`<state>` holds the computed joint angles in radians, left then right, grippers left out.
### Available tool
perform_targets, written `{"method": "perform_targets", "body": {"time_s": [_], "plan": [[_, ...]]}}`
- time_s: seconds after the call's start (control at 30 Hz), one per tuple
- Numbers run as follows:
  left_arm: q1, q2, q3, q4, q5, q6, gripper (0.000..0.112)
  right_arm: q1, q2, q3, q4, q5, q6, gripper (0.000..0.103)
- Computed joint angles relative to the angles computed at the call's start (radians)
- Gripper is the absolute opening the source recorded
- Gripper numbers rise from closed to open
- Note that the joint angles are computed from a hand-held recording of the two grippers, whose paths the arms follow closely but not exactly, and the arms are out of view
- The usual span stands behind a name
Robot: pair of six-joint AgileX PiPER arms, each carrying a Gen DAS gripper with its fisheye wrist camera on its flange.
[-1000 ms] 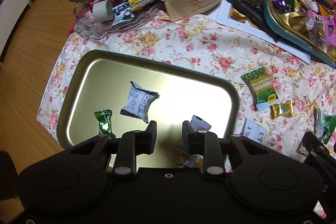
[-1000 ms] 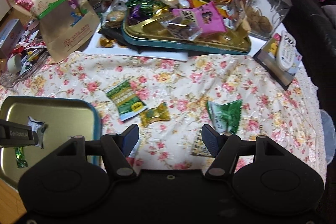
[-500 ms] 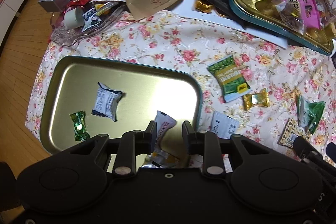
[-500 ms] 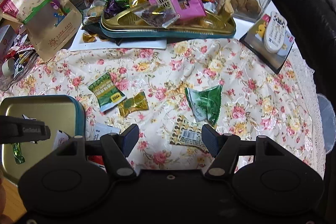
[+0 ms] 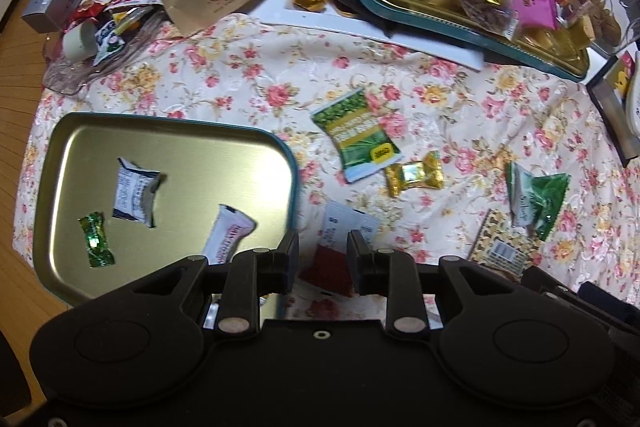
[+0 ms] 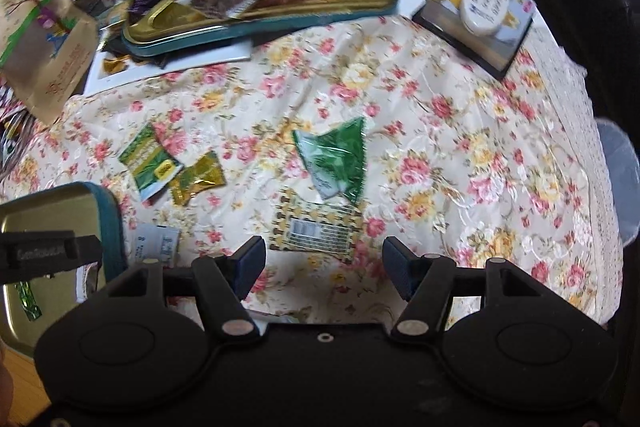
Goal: Organize snacks
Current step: 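Withdraw both grippers from the gold tray back toward the loose snacks, then reach the right gripper to the green-and-white packet and grasp it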
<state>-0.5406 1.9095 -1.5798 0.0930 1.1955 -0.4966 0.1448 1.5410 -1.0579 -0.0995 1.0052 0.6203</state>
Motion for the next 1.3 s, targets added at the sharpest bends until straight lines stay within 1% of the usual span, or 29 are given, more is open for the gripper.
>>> {"method": "perform_targets", "body": {"time_s": [0.17, 0.33, 0.5, 0.63, 0.8, 0.9, 1.0, 1.17, 1.3], "plan": [[-0.036, 0.016, -0.031, -0.001, 0.011, 0.004, 0.037, -0.131, -0.008, 0.045, 0.11, -0.018, -0.081, 0.064], [-0.063, 0.023, -0.044, -0.01, 0.012, 0.02, 0.037, -0.228, 0.009, 0.078, 0.187, -0.039, -0.131, 0.065], [-0.072, 0.026, -0.049, -0.016, 0.015, 0.033, 0.037, -0.278, 0.021, 0.084, 0.223, -0.048, -0.133, 0.064], [-0.063, 0.019, -0.056, -0.018, 0.016, 0.033, 0.037, -0.29, 0.012, 0.07, 0.199, -0.066, -0.102, 0.064], [-0.032, -0.012, -0.058, -0.048, 0.005, 0.052, 0.037, -0.292, 0.046, 0.012, 0.178, -0.063, -0.09, 0.064], [-0.021, -0.034, -0.05, -0.033, -0.004, 0.045, 0.037, -0.296, 0.099, -0.028, 0.217, -0.067, -0.121, 0.064], [-0.003, -0.046, -0.045, -0.035, -0.009, 0.051, 0.037, -0.279, 0.156, -0.066, 0.223, -0.072, -0.132, 0.064], [0.027, -0.049, -0.04, -0.05, -0.008, 0.062, 0.037, -0.219, 0.238, -0.118, 0.171, -0.089, -0.124, 0.064], [0.059, -0.058, -0.023, -0.079, -0.012, 0.079, 0.037, -0.164, 0.3, -0.137, 0.09, -0.116, -0.083, 0.064]]}}
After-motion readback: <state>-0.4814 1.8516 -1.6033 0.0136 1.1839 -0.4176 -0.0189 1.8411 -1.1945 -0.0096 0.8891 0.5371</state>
